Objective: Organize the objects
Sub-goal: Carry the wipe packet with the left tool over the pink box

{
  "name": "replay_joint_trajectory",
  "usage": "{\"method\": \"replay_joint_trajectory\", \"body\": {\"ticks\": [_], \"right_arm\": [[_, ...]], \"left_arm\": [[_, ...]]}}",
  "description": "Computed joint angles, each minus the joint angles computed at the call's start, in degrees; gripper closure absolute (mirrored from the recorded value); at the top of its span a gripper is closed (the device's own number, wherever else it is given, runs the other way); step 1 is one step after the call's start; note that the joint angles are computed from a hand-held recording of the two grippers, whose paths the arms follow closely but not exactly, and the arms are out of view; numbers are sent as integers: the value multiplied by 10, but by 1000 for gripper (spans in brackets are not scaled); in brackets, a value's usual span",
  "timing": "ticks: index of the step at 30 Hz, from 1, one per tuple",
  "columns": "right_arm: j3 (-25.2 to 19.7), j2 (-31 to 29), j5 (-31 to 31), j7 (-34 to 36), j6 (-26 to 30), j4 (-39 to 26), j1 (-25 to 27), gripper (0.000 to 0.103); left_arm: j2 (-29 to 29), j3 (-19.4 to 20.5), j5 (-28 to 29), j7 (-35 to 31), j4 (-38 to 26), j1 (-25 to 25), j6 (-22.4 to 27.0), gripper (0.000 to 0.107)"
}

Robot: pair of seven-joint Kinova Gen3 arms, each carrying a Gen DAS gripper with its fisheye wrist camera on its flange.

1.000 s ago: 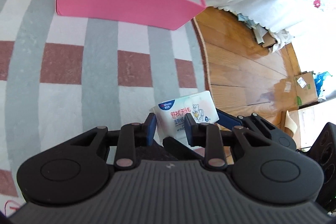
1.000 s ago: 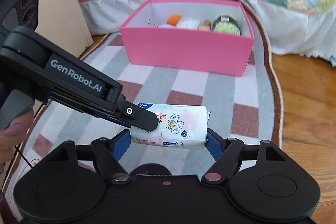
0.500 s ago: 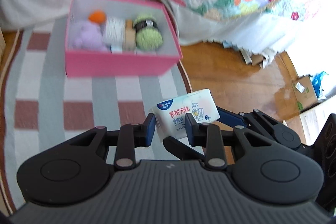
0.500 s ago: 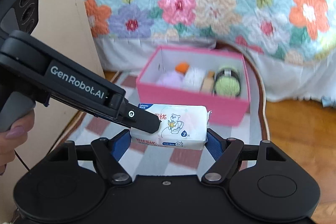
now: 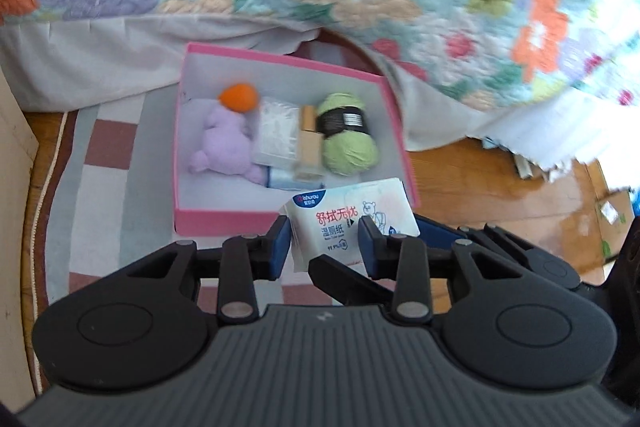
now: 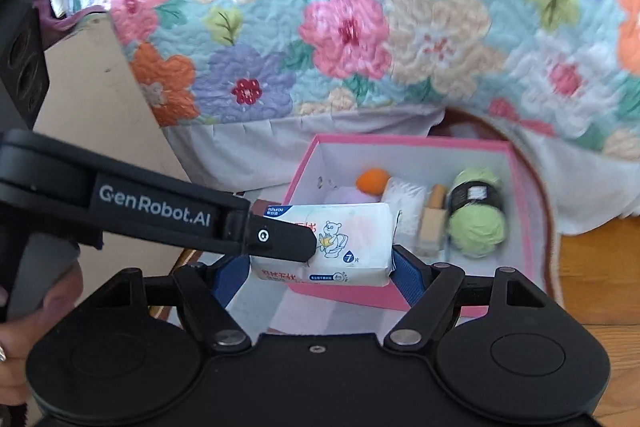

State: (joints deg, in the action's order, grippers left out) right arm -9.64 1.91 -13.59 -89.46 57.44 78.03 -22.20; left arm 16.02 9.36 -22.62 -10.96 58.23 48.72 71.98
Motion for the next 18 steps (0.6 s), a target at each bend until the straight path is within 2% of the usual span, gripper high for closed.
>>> {"method": "replay_joint_trajectory", "body": {"ticks": [3, 8, 15, 18], "right_arm": [[3, 49, -14, 6, 14, -33, 4, 26], [5, 112, 4, -4, 32, -64, 4, 42], [11, 160, 29, -16, 27, -69, 0, 46], [8, 180, 9, -14, 29, -74, 13, 48]], "left_arm": [[8, -5, 44, -18, 16, -45, -19, 73], [42, -12, 91, -44, 23, -88, -33, 73], [84, -22, 128, -95, 21, -109, -50, 72], [104, -33, 117, -105, 1, -101, -30, 72]]}}
